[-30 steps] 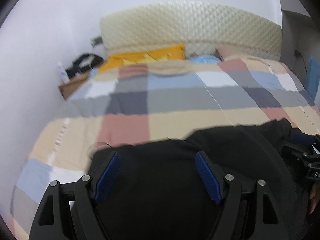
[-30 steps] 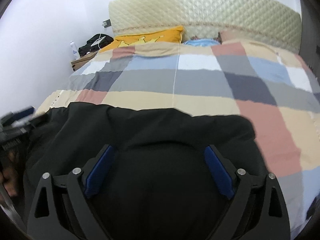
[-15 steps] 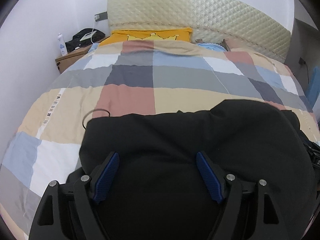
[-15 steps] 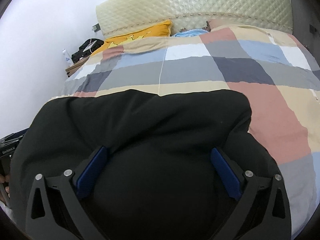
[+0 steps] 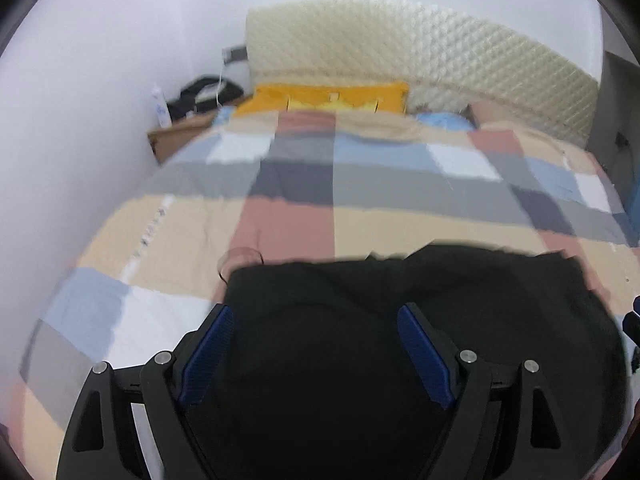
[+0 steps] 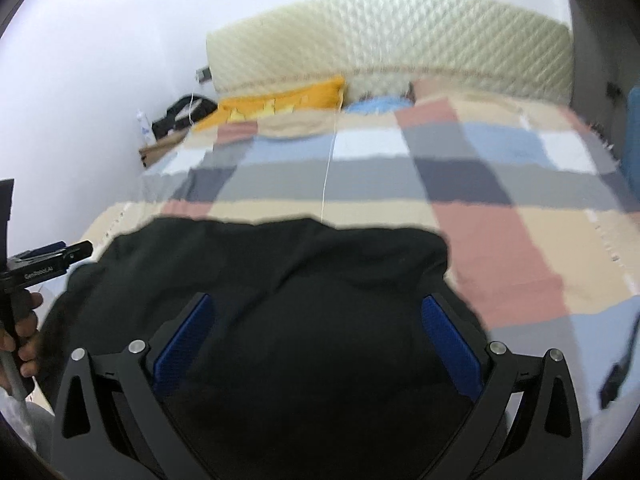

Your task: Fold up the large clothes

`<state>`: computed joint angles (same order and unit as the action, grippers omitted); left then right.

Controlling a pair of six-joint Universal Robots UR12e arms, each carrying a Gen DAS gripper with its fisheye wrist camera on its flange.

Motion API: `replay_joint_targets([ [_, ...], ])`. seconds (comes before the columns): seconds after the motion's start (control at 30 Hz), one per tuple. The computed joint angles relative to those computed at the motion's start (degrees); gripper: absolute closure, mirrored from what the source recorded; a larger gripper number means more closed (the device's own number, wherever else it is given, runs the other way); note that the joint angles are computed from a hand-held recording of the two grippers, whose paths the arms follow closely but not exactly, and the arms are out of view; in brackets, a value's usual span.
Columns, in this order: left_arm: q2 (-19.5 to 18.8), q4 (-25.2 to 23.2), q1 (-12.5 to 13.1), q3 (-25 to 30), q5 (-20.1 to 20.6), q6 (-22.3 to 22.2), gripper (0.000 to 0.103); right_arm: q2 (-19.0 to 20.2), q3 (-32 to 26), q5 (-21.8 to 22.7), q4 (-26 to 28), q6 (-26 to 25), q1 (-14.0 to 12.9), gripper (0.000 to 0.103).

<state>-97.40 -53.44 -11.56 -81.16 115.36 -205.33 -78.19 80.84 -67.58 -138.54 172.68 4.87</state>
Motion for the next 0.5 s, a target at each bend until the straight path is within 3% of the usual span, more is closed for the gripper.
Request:
replay_joint_targets([
  [0.1,1.33,-0.14,-1.68,2.09,1.64,-0.6,0.019,-2.42,0.16,2.48,-1.6,1.67,-0.94,0.0],
  [0.2,1.77,-1.65,-3.92,5.18,6.7,-0.65,0.018,-4.86,-0.19,4.42,-3.88,2.53,-1.59,0.0],
  [0.27,2.95,-0.65,-4.87,6.18,7.04,-1.02,0.012,-6.48,-0.77,5.16,-5.17,3.87,-1.93,0.0],
  [0.5,7.08,4.47,-9.43,6.87,10.74,1.16,0.012,-11.67,-0.73,7.51,-9.16,6.13,-2.95,0.0],
])
